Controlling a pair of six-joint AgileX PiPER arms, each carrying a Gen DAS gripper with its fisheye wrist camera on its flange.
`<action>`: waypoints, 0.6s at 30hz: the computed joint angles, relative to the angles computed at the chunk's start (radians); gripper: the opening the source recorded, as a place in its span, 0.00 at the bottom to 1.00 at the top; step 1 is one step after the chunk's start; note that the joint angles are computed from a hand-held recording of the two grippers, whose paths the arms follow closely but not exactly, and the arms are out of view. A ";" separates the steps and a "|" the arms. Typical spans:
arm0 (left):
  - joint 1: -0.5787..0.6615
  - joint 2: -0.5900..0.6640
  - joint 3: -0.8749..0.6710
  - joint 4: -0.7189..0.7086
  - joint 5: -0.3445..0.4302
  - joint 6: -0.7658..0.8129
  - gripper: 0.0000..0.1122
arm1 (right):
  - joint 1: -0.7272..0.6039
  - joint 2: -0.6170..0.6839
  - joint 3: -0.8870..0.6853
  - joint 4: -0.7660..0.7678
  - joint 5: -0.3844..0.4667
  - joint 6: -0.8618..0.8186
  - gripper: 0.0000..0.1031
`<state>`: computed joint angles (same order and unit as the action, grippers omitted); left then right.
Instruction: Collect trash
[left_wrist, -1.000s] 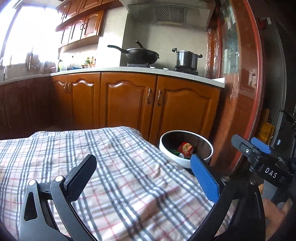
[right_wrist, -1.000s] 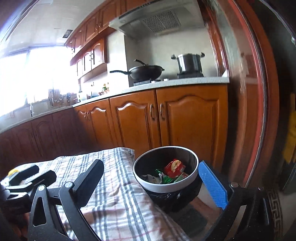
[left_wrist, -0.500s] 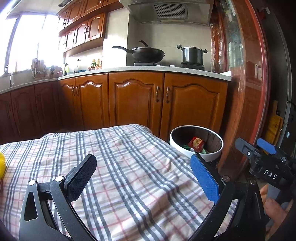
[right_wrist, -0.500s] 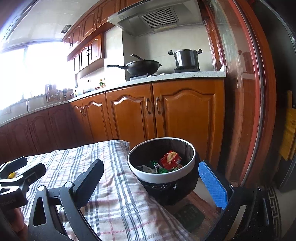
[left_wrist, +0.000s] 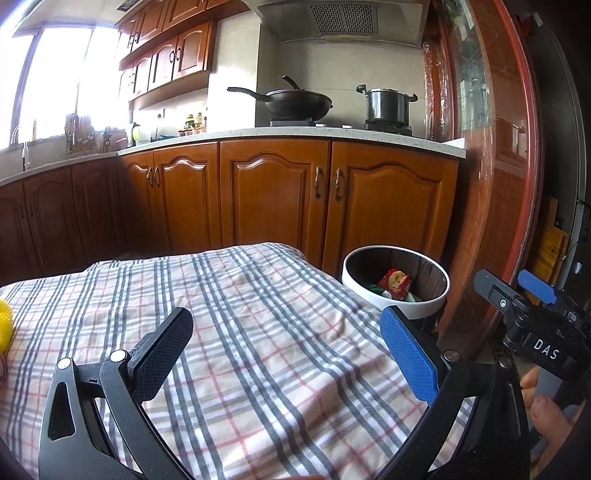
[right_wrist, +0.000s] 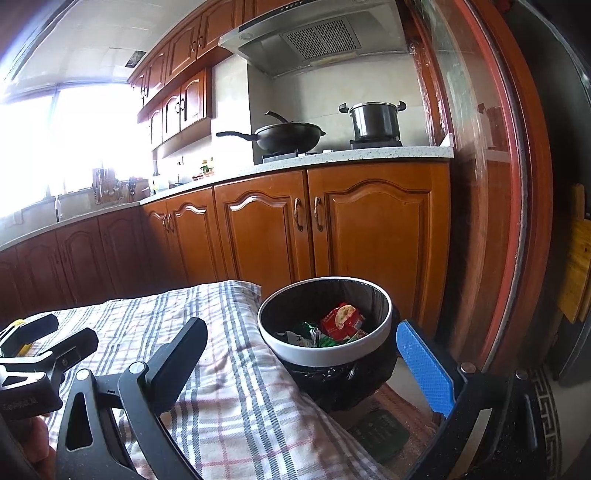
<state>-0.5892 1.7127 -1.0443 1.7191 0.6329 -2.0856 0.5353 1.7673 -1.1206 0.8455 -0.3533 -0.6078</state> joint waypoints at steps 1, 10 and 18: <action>0.000 0.000 0.001 -0.002 0.000 0.000 0.92 | 0.000 0.000 -0.001 0.001 0.001 -0.002 1.00; -0.005 -0.008 0.004 0.003 0.016 0.000 0.92 | -0.002 0.004 -0.010 -0.029 0.013 0.017 1.00; -0.011 -0.003 -0.004 -0.025 0.034 0.017 0.92 | 0.003 0.005 -0.009 -0.029 0.015 0.010 1.00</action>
<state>-0.6006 1.7097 -1.0486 1.6940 0.6666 -2.0691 0.5387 1.7728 -1.1296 0.8167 -0.3382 -0.5979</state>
